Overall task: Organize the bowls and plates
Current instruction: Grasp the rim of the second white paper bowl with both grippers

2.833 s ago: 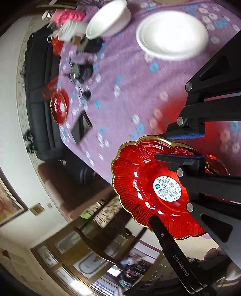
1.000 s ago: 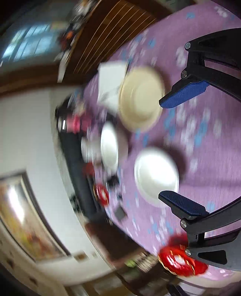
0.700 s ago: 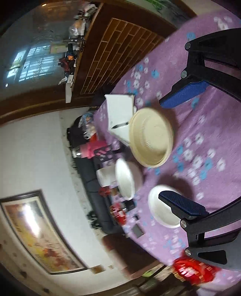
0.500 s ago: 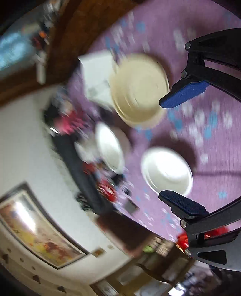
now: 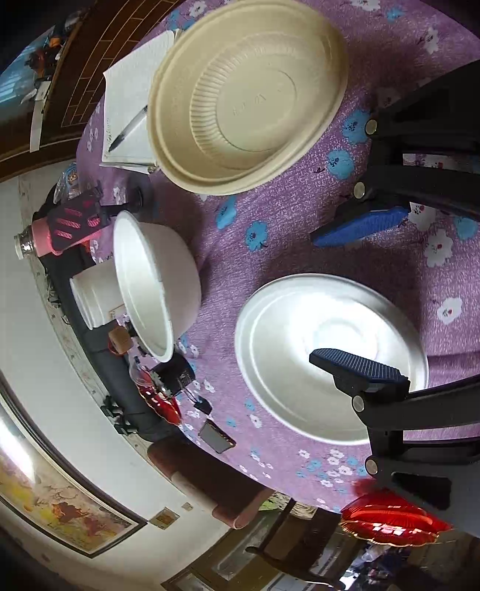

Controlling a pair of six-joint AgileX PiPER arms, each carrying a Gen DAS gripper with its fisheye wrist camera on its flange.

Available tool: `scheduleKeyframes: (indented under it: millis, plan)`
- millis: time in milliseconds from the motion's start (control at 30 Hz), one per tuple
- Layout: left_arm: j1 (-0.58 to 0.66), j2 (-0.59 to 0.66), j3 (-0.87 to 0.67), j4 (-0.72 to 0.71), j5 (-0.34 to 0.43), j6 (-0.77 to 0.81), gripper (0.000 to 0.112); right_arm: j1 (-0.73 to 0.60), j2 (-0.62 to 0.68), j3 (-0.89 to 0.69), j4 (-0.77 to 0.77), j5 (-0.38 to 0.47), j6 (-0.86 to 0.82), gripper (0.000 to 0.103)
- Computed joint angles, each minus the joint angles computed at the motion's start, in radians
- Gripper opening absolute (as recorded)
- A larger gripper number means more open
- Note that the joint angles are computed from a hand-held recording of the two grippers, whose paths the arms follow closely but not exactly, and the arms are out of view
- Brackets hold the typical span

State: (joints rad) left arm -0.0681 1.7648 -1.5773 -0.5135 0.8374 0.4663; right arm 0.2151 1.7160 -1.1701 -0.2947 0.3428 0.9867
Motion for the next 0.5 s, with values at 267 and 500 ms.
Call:
scheduleKeyframes:
  millis: [267,500]
  plan:
    - [-0.124,0.302,-0.325,0.118,0.021,-0.241,0.077,0.001,0.032,-0.022,0.030,0.013,-0.048,0.062]
    - [-0.133,0.478,-0.480,0.092,0.078,-0.274,0.062,-0.029,0.048,-0.034,0.130,0.005,-0.145,0.062]
